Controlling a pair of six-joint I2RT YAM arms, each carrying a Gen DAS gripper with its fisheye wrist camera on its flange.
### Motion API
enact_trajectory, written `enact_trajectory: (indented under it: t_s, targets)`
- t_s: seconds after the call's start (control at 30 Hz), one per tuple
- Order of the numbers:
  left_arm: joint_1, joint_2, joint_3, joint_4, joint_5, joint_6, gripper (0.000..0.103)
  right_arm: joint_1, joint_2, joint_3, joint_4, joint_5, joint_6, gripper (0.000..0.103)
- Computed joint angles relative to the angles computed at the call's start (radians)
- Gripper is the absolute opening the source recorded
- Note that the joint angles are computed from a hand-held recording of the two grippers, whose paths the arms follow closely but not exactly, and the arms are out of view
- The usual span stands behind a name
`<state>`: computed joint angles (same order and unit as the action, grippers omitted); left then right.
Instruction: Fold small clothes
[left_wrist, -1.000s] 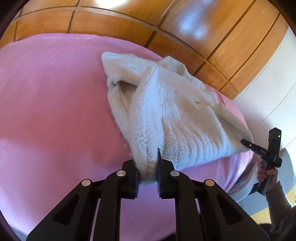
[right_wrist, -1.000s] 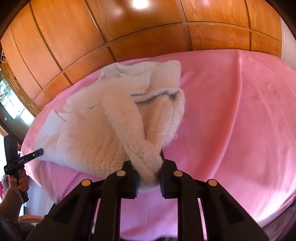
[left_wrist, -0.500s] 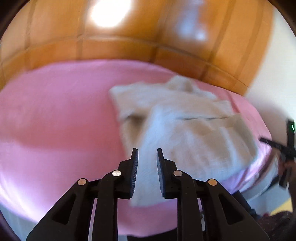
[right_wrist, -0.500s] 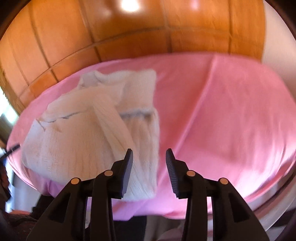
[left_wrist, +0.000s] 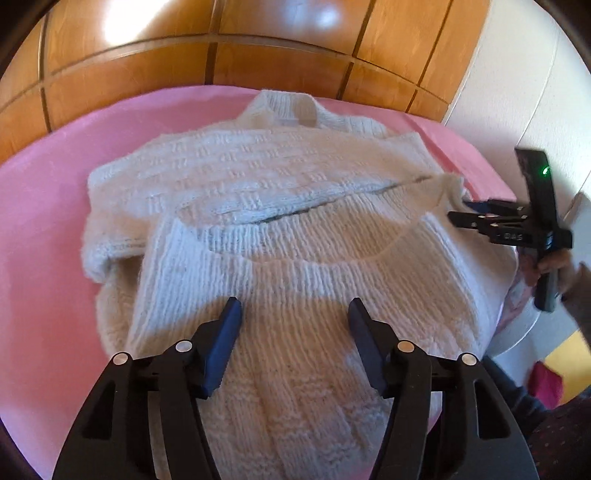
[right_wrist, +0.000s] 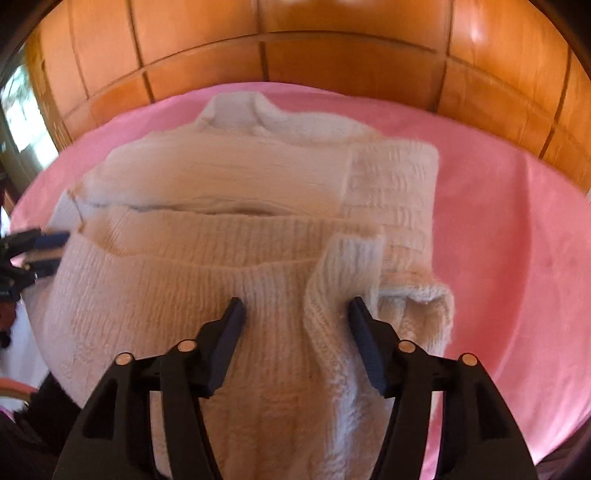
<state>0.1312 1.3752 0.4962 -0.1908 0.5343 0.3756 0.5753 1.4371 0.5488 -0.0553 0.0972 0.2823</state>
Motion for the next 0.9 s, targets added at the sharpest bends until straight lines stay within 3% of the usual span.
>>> enact_trajectory:
  t_s: [0.03,0.07,0.13,0.27,0.43,0.57,0.63,0.77,0.8,0.83,0.9]
  targets:
    - [-0.003,-0.009,-0.008,0.016,-0.012,-0.019,0.032,0.001,-0.012,-0.002,-0.003,0.009,0.002,0.018]
    - [0.001,-0.017,-0.010,0.018,-0.014,-0.032,0.005,0.007,-0.030,-0.004,-0.014,0.021,0.007,0.015]
    - [0.054,-0.037,-0.005,-0.013,0.060,-0.030,0.004,0.030,-0.061,-0.012,-0.028,0.053,0.010,0.011]
    - [0.099,-0.120,-0.022,-0.055,0.092,-0.016,0.003,0.078,-0.108,-0.010,-0.062,0.115,0.030,0.010]
    - [0.185,-0.194,-0.001,-0.072,0.199,-0.092,0.003,0.055,-0.195,-0.019,-0.075,0.146,0.049,0.010]
    - [0.129,-0.124,0.015,0.078,0.128,-0.235,0.003,-0.012,-0.085,0.011,0.000,0.132,0.069,0.010]
    - [0.060,-0.053,0.029,0.142,0.012,-0.262,0.003,-0.047,0.002,0.035,0.028,0.099,0.079,0.010]
    - [-0.014,0.091,0.067,0.168,-0.116,-0.287,0.004,-0.056,0.040,0.039,0.051,0.081,0.080,0.014]
    - [-0.017,0.092,0.063,0.169,-0.115,-0.280,0.004,-0.059,0.031,0.037,0.045,0.080,0.076,0.018]
    - [-0.015,0.078,0.056,0.166,-0.113,-0.275,0.004,-0.060,0.021,0.037,0.030,0.085,0.076,0.031]
    - [0.000,0.059,0.062,0.123,-0.097,-0.266,0.013,-0.060,-0.005,0.022,0.020,0.076,0.079,0.038]
